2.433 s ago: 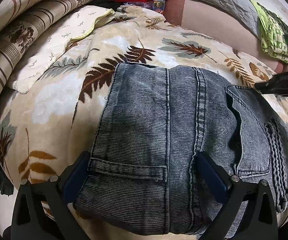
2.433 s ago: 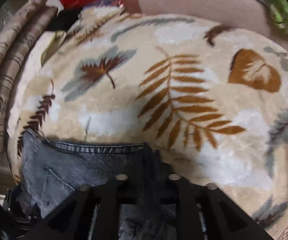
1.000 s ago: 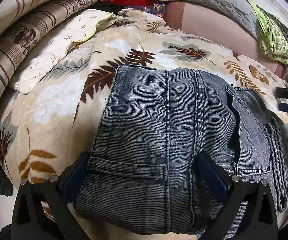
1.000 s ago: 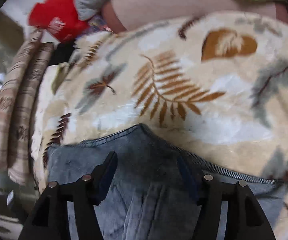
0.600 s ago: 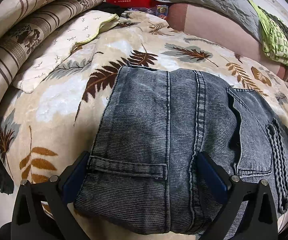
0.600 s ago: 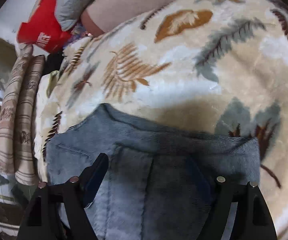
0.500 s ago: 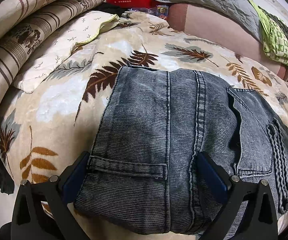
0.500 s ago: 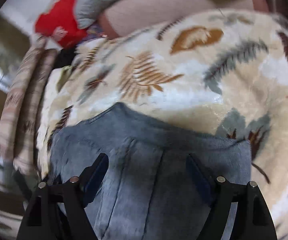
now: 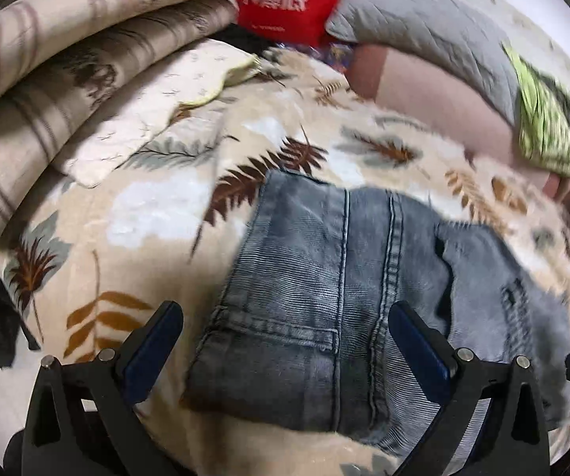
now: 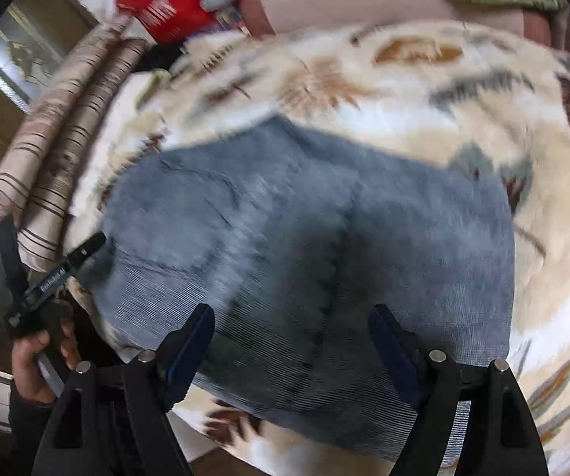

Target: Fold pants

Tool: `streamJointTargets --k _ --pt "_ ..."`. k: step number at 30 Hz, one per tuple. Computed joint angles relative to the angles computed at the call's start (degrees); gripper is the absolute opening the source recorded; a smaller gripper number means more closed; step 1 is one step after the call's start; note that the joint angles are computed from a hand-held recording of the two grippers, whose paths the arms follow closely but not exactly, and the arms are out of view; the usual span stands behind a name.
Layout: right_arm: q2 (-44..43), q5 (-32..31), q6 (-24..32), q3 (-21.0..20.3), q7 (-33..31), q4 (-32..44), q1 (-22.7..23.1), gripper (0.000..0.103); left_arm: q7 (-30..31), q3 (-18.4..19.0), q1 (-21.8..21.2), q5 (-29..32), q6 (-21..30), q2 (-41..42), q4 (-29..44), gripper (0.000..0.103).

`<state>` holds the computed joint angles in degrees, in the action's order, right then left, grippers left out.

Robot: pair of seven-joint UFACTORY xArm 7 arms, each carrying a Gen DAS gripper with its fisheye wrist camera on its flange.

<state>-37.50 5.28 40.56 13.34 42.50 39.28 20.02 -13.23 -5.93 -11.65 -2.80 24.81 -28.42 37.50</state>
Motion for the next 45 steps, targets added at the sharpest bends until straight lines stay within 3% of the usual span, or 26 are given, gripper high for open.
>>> streamJointTargets --k 6,9,11,14,17,20,23,24,25,26,28,29,31,32,34,38,41,45 --pt "6.87 3.89 -8.84 -1.71 -5.12 2.82 4.35 0.083 2.41 4.88 -4.38 -8.53 7.05 -4.88 -1.36 0.103" --pt "13.70 3.62 -5.23 -1.56 -6.59 4.96 4.23 0.083 4.69 9.80 -8.59 -18.62 11.19 -6.21 -1.71 0.103" --pt "13.59 0.06 -5.15 0.71 -4.45 5.85 2.65 0.085 8.03 14.02 -11.58 -27.26 13.91 -5.85 -1.65 0.103" --pt "13.08 2.21 -4.74 -0.05 -5.22 7.69 4.16 0.085 8.48 14.92 -10.97 -33.87 14.87 -4.26 -1.60 0.103" --pt "13.77 -0.06 -6.68 1.11 -7.16 9.28 4.45 0.085 11.59 15.33 -11.22 -40.32 13.87 -1.82 -1.19 0.103" --pt "17.86 0.40 -5.28 0.98 -8.58 10.55 5.21 0.086 12.24 14.16 -9.96 -45.42 10.91 0.99 -0.57 0.103" --pt "17.81 -3.12 -7.96 2.68 -7.06 9.06 4.48 0.089 12.67 12.66 -8.18 -48.33 9.56 2.42 0.60 0.102" --pt "17.83 -3.54 -7.63 2.88 -6.60 9.29 4.54 0.089 13.99 12.57 -7.94 -49.65 9.07 2.94 1.20 0.101" --pt "18.14 -4.17 -6.23 3.14 -5.98 10.14 4.44 0.089 15.74 12.74 -8.38 -51.31 8.00 3.20 1.49 0.092" --pt "18.47 -4.36 -4.46 3.19 -5.32 11.44 4.42 0.089 15.88 12.55 -8.33 -50.57 7.74 3.77 2.10 0.084" --pt "18.78 -0.91 -8.11 1.21 -7.83 11.59 6.12 0.089 11.02 8.53 -4.36 -43.67 8.89 5.77 3.88 0.049" --pt "18.94 0.49 -10.10 0.50 -9.26 11.37 6.70 0.089 9.29 7.60 -3.41 -41.20 9.12 6.17 4.18 0.040" --pt "21.33 3.47 -8.18 -0.63 -9.39 12.09 6.98 0.091 8.38 7.36 -2.85 -39.04 9.20 6.31 4.10 0.026" --pt "22.68 8.05 -9.05 -2.93 -12.24 11.29 8.98 0.095 8.46 7.50 -3.02 -39.08 9.11 6.46 4.19 0.023" --pt "21.83 12.18 -13.33 -3.15 -16.89 9.34 9.55 0.101 8.37 7.08 -2.88 -37.46 8.80 6.67 4.70 0.017" --pt "16.10 17.68 -16.59 -3.84 -15.76 4.88 9.80 0.098 6.04 5.48 -2.79 -34.10 7.15 6.35 4.95 0.013" --pt "8.15 13.99 -17.71 -1.07 -9.47 -0.60 6.52 0.098 4.80 4.48 -2.76 -30.25 6.02 4.19 4.45 0.012" --pt "-3.55 12.72 -17.03 -1.68 -4.27 -8.34 5.88 0.098 2.90 1.59 -2.68 -22.48 3.55 1.02 4.68 0.012"
